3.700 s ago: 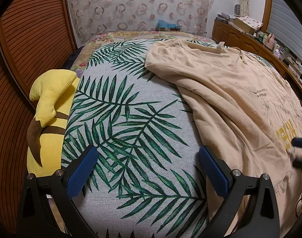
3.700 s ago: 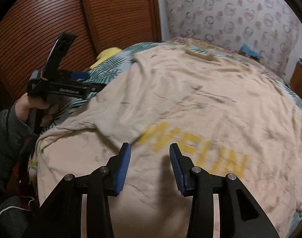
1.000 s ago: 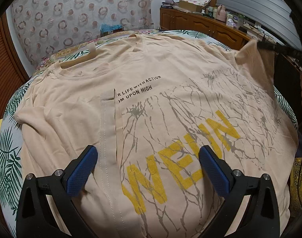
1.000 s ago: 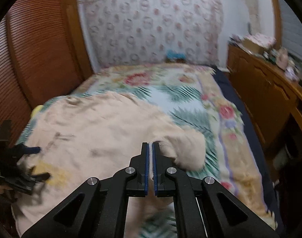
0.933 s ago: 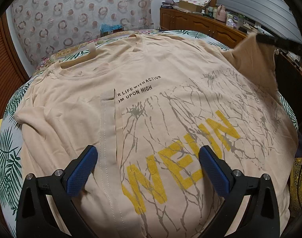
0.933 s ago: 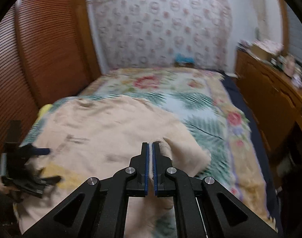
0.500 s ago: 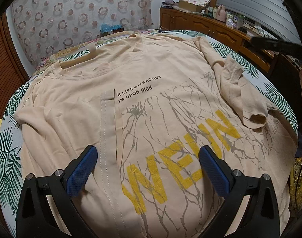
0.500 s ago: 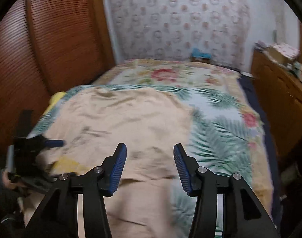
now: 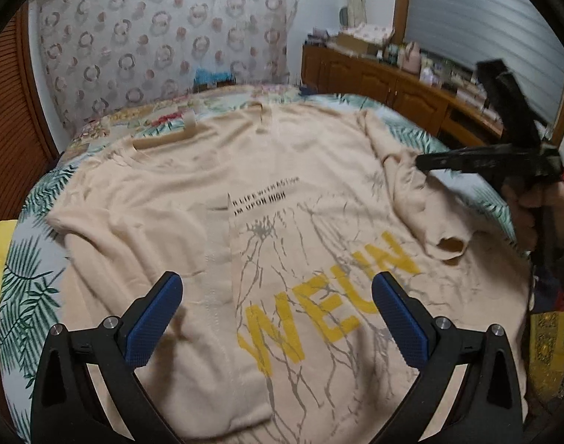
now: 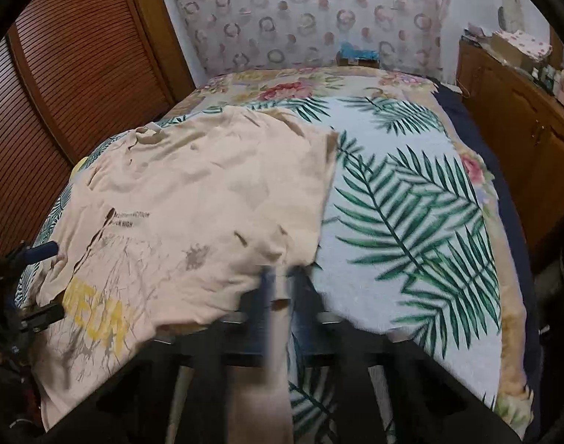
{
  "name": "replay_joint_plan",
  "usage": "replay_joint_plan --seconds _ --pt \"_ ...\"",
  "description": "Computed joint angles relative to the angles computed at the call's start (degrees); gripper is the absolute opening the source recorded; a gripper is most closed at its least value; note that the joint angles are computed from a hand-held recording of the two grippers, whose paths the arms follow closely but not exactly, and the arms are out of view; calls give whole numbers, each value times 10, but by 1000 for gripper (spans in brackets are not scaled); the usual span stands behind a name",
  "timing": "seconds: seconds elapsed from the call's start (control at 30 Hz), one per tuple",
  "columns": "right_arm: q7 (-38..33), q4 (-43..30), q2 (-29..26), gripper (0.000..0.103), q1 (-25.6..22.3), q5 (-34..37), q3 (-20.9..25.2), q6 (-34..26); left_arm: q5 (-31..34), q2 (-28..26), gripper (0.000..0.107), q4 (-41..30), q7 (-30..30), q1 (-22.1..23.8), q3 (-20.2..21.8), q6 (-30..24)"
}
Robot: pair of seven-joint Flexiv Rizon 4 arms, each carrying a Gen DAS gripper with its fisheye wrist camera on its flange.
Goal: Fold small clothes
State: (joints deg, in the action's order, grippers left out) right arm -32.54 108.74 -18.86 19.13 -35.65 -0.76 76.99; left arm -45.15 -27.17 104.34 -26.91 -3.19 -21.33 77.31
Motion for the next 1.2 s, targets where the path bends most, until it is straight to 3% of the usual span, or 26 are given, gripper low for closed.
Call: replay_joint_plan --seconds 0.13,0.3,0.43,0.53,0.67,0.77,0.87,0.9,0.97,1.2 --pt "-6 -3 -17 4 1 -13 -14 59 -51 17 103 16 33 16 -25 10" --pt "-51 -42 -34 4 15 3 -12 46 -80 23 103 21 44 4 -10 13" --pt "-17 -54 -42 5 47 -38 -50 28 -89 25 103 27 49 -2 1 11" --pt "35 -47 -38 17 65 -82 -80 11 -90 25 103 27 51 -7 9 9" --pt "34 -41 -42 18 38 -74 -54 48 -97 22 103 24 54 -6 9 6" --pt "-11 -53 -45 18 22 -41 -21 27 -106 23 103 24 59 -8 9 5" --pt "-15 -63 -47 18 32 -38 -27 10 -113 25 103 26 66 -9 10 6" --pt "-15 -61 -45 21 32 -36 -27 8 -117 27 103 28 70 -9 10 6" --pt "-7 -52 -37 46 34 -38 -30 1 -121 29 103 30 73 -11 12 7" --pt "-21 -66 -50 48 25 -24 -7 -58 -165 38 103 39 111 -18 11 5"
